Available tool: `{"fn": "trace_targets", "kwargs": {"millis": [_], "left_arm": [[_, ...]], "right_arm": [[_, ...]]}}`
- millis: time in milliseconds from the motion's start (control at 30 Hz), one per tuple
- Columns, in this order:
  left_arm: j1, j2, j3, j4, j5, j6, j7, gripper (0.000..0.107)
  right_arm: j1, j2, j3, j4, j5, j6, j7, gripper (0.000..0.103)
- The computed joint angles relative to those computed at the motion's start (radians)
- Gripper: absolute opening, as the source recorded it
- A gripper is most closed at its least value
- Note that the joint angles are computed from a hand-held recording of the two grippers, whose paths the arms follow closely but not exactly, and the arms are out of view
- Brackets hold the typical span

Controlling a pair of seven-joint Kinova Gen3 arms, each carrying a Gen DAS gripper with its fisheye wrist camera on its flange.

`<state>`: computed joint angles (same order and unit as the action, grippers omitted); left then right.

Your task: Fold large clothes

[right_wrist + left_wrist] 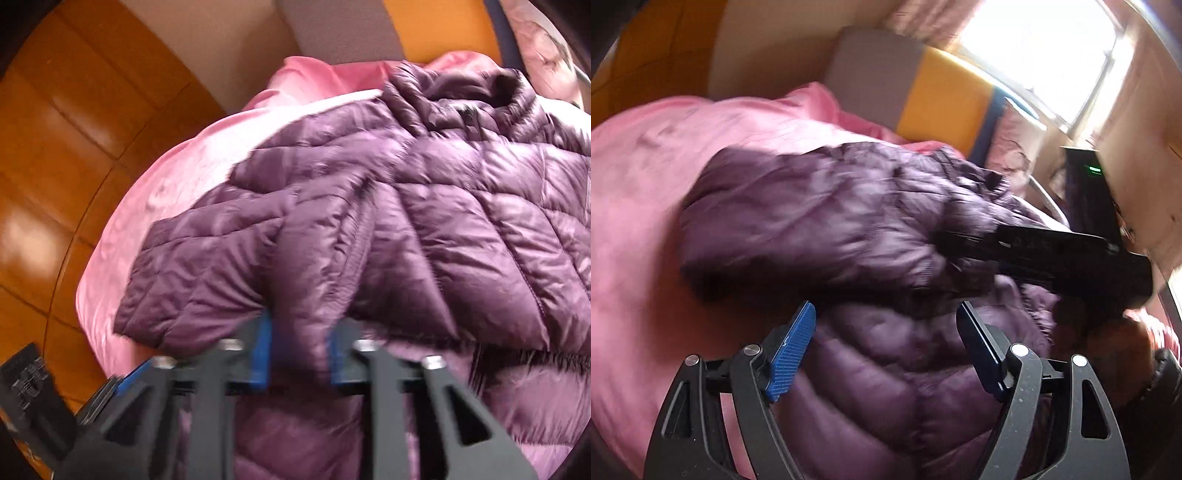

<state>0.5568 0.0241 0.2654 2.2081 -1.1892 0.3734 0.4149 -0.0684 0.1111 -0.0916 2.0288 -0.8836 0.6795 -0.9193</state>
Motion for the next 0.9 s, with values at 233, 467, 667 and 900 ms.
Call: {"fn": "trace_targets", "kwargs": {"millis": [233,467,667,900], "left_arm": [[-0.007,0.024,-0.016,-0.055,0.201,0.142,-0.096,0.077],[-0.011,0.061,-0.042,-0.149,0.287,0.223,-0.22,0.077],[0.005,0.15,-0.087,-0.274,0.359,0.294,-0.362,0.077],[0.059,0.269,-0.142,-0.41,0.437,0.397,-0.522,0.076]], "right_arm": [[-0.071,-0.209,0.059,-0.028,0.006,-0.058,0.08,0.01],[-0.07,-0.268,0.211,-0.051,-0.06,-0.087,0.096,0.009],[0.034,-0.246,0.311,-0.019,-0.131,-0.028,0.146,0.009],[0.209,-0.169,0.339,-0.019,-0.069,0.027,0.128,0.009]]}}
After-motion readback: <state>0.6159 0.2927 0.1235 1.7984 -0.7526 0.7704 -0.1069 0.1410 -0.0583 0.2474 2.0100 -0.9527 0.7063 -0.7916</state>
